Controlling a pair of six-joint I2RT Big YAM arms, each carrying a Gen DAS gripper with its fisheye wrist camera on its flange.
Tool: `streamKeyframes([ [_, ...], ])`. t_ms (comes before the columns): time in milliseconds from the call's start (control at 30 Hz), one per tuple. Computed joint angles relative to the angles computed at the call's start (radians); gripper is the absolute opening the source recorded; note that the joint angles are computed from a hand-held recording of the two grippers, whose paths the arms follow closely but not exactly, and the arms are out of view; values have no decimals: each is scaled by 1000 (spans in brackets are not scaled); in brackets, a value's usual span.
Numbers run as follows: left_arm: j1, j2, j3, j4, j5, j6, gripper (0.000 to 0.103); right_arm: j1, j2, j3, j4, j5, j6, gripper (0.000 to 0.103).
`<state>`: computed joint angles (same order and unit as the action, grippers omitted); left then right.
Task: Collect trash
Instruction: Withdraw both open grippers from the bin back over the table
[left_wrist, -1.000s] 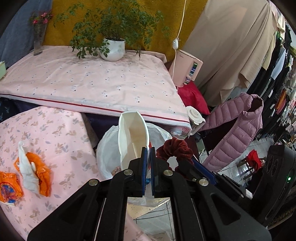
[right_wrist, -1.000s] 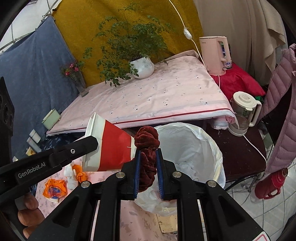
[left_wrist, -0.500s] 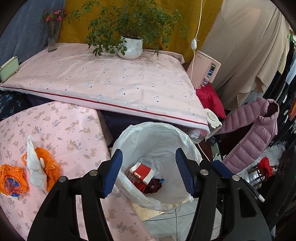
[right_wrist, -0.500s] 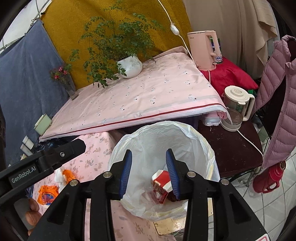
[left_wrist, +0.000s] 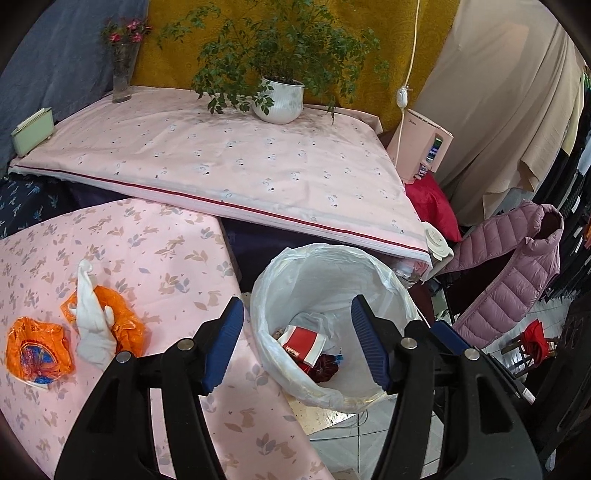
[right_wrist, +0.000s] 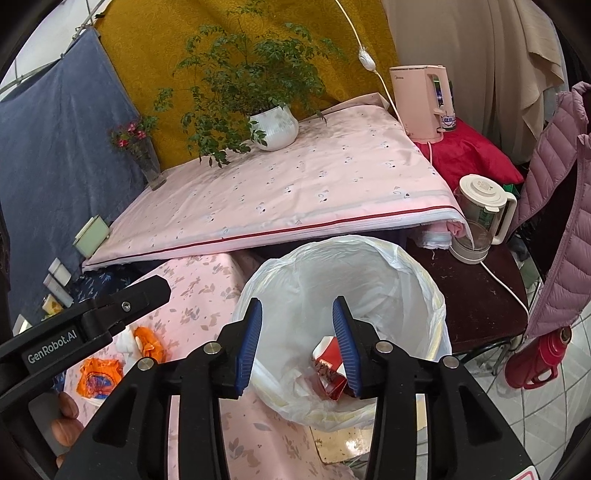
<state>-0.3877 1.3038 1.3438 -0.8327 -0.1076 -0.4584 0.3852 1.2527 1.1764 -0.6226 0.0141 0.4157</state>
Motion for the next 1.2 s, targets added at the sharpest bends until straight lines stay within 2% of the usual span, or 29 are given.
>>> streamKeyframes([
  [400, 58, -81, -84, 1, 4, -17, 58, 73, 12, 15, -15, 24, -9, 39],
  [1133, 238, -221, -226, -8, 32, -23, 58, 233, 93, 93, -39, 71, -18, 39],
  [1200, 259, -238, -246, -11, 25, -21, 61, 248, 103, 102, -41, 74, -19, 39],
])
